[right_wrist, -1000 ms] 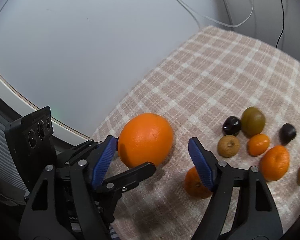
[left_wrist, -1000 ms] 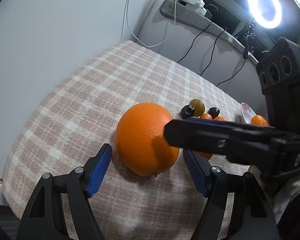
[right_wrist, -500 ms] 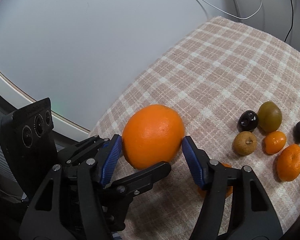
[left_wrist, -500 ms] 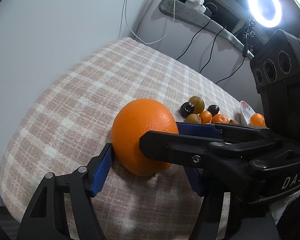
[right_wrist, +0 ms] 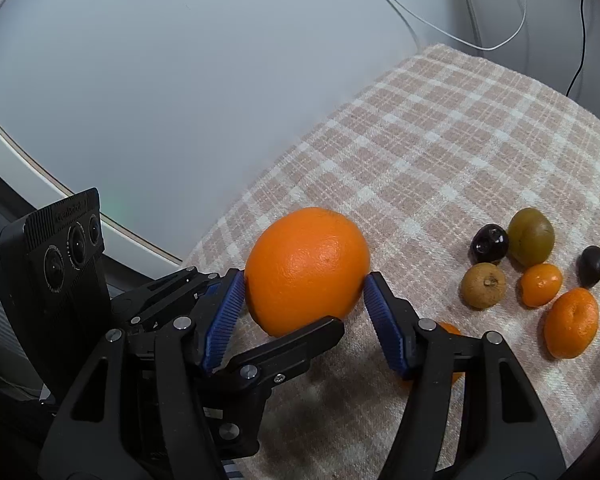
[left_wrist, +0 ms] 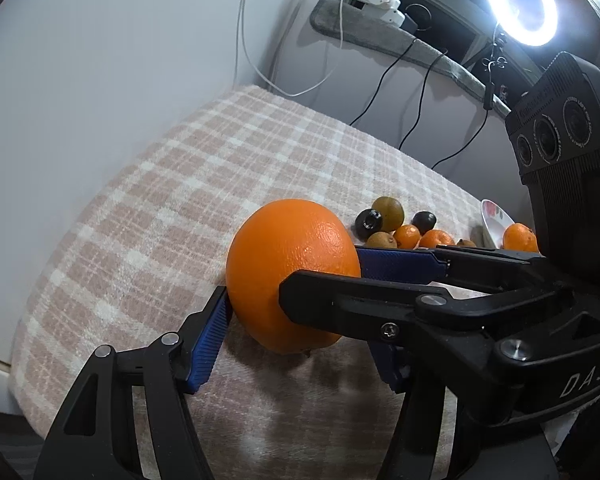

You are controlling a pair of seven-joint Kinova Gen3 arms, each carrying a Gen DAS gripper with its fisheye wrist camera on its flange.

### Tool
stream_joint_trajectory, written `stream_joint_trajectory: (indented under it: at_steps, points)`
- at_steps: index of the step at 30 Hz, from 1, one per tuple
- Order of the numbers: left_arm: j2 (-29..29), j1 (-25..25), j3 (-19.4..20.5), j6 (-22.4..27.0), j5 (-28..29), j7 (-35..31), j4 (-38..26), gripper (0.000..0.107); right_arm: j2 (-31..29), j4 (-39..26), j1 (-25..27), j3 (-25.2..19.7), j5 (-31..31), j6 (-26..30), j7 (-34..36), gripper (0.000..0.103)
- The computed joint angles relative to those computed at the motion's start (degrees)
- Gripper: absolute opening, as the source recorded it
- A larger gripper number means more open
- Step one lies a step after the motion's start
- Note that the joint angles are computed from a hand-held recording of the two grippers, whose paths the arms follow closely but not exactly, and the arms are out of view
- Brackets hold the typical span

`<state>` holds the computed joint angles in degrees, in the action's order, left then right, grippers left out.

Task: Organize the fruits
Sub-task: 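Grasp the second large orange with the right gripper and lift it, then carry the orange to the plate and release it beside the first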

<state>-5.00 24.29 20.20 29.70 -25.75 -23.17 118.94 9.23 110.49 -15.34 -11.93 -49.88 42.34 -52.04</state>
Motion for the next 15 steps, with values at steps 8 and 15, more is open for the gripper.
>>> stream_joint_trajectory:
  at_steps: [8, 15]
  points:
    - [0.2, 0.6, 1.2, 1.9, -3.5, 2.0, -2.4, 0.064, -2.8, 1.0, 0.7, 0.9, -1.5, -0.1, 1.7, 0.065]
    - [1.9, 2.6, 1.5, 2.8, -7.3, 3.9, -5.4, 0.064, -6.4, 2.3, 1.3, 3.2, -2.3, 0.5, 2.8, 0.065]
